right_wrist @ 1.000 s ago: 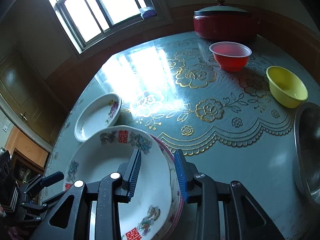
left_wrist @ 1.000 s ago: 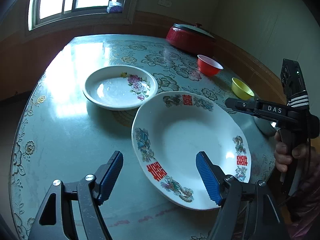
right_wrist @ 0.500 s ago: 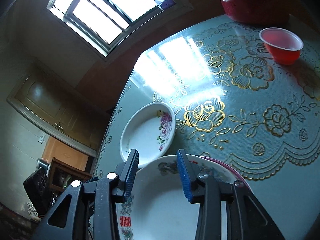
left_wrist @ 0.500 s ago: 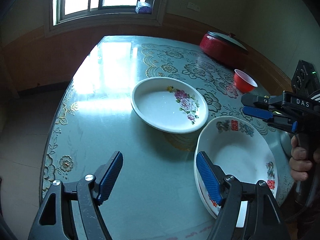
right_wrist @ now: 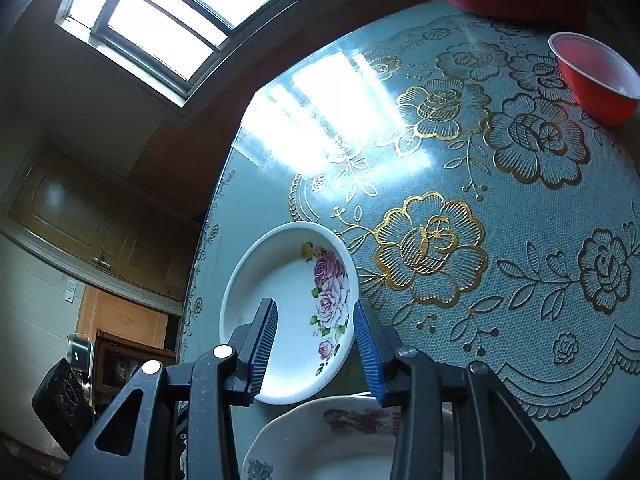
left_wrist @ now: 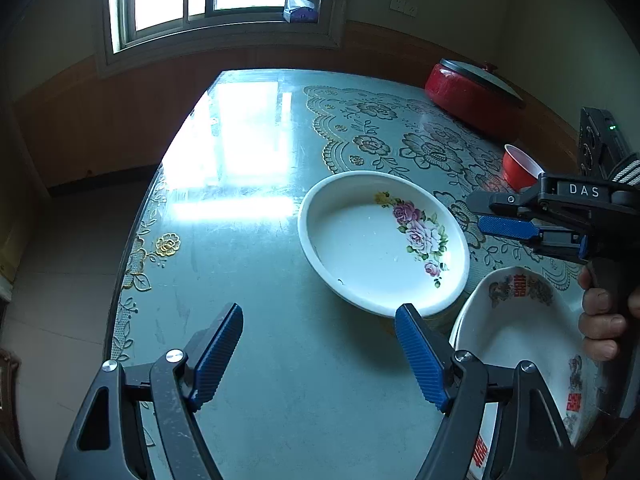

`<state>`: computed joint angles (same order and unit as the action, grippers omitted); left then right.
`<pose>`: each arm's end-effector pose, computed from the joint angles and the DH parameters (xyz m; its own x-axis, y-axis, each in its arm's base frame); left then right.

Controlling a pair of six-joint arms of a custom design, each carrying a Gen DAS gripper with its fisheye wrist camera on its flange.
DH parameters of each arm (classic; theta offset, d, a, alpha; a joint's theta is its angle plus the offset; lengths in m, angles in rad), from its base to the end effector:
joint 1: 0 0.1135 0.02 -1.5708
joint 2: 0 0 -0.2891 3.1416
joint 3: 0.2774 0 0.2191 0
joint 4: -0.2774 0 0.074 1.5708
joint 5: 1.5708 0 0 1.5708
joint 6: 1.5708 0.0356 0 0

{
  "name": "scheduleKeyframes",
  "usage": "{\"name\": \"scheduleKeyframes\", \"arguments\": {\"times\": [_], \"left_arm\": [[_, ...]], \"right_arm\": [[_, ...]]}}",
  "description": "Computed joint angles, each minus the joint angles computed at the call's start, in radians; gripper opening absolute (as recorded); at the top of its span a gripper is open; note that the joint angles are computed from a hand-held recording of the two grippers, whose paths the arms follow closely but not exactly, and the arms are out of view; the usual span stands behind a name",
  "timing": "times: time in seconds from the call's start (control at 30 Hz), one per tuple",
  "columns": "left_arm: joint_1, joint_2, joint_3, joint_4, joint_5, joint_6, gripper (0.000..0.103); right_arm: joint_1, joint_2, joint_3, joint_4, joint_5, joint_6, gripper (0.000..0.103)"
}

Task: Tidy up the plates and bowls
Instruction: 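Move the left gripper to the rim of the rose-pattern deep plate, then close the left gripper on the rose-pattern plate rim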

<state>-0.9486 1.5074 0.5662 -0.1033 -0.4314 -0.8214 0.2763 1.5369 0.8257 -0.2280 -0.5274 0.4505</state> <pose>0.1448 -0.1763 0.1751 -0.7941 -0.0339 -0.6069 0.0505 0.9913 -0.1215 0.2557 0.0911 0.2258 -0.9261 0.1285 -0.3547 -0.1315 0.7713 0.6228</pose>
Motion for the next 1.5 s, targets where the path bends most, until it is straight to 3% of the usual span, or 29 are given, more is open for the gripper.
{"name": "scheduleKeyframes", "arguments": {"times": [0.2,0.37,0.67,0.8,1.07,1.2,1.27,1.4,1.5], "left_arm": [[0.082,0.038,-0.016,0.09,0.08,0.057,0.079],[0.105,0.061,-0.011,0.109,0.064,0.079,0.079],[0.205,0.104,-0.017,0.185,0.144,0.129,0.078],[0.297,0.113,-0.04,0.265,0.239,0.17,0.067],[0.406,0.183,-0.025,0.338,0.385,0.221,0.06],[0.396,0.217,-0.014,0.376,0.429,0.226,0.045],[0.378,0.234,0.0,0.384,0.443,0.224,0.037],[0.32,0.243,0.024,0.35,0.335,0.219,0.037],[0.348,0.23,0.018,0.342,0.368,0.197,0.031]], "right_arm": [[0.006,0.07,0.013,0.033,0.01,0.025,0.04],[0.005,0.103,0.021,0.05,0.005,0.038,0.04],[0.026,0.178,0.046,0.08,0.005,0.06,0.04],[0.038,0.21,0.056,0.094,0.005,0.064,0.04],[0.047,0.236,0.059,0.134,-0.024,0.067,0.039],[0.06,0.234,0.058,0.141,-0.007,0.064,0.037],[0.07,0.234,0.06,0.139,0.003,0.049,0.032],[0.121,0.228,0.09,0.089,0.097,-0.006,0.026],[0.131,0.238,0.112,0.062,0.136,-0.009,0.016]]}}
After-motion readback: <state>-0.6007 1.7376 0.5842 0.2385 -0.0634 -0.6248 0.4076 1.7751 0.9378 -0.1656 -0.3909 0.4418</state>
